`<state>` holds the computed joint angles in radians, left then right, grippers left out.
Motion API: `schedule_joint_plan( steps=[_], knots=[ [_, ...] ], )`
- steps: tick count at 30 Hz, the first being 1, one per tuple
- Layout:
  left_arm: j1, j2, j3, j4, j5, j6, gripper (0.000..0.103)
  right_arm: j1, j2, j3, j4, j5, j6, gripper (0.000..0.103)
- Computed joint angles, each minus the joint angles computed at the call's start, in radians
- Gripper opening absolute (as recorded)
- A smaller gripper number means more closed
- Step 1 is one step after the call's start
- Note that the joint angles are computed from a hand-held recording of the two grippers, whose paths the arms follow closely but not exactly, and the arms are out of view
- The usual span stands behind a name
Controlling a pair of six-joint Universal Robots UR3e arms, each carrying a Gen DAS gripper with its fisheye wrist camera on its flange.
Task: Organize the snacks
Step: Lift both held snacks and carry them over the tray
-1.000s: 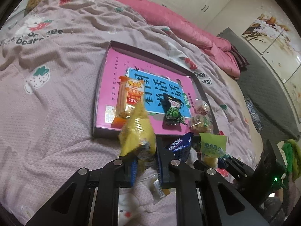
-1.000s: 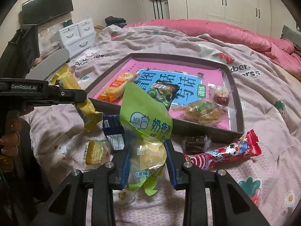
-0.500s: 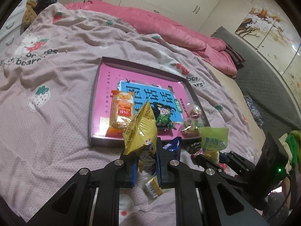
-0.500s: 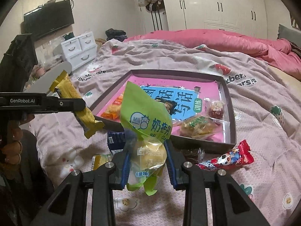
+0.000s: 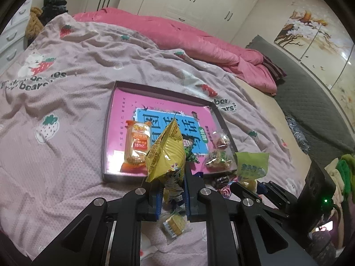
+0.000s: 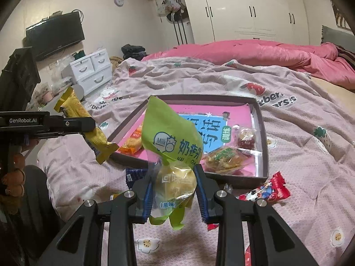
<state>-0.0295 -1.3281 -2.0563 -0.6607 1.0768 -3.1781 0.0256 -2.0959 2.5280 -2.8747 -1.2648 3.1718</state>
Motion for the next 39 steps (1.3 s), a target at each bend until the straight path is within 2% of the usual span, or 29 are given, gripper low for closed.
schedule_joint_plan(
  steps=[19, 28, 39],
  knots=[
    [-0.055, -0.043, 0.094, 0.032, 0.048, -0.05, 0.016, -0.162, -0.162, 0.031, 0.088, 0.094, -0.018, 0.034],
    [-0.093, -0.101, 0.15, 0.069, 0.076, -0.076, 0.016, -0.306, -0.257, 0.047, 0.171, 0.192, -0.055, 0.034],
    [-0.139, -0.209, 0.212, 0.105, 0.095, -0.102, 0.016, -0.353, -0.209, 0.042, 0.12, 0.223, -0.062, 0.034]
  ],
)
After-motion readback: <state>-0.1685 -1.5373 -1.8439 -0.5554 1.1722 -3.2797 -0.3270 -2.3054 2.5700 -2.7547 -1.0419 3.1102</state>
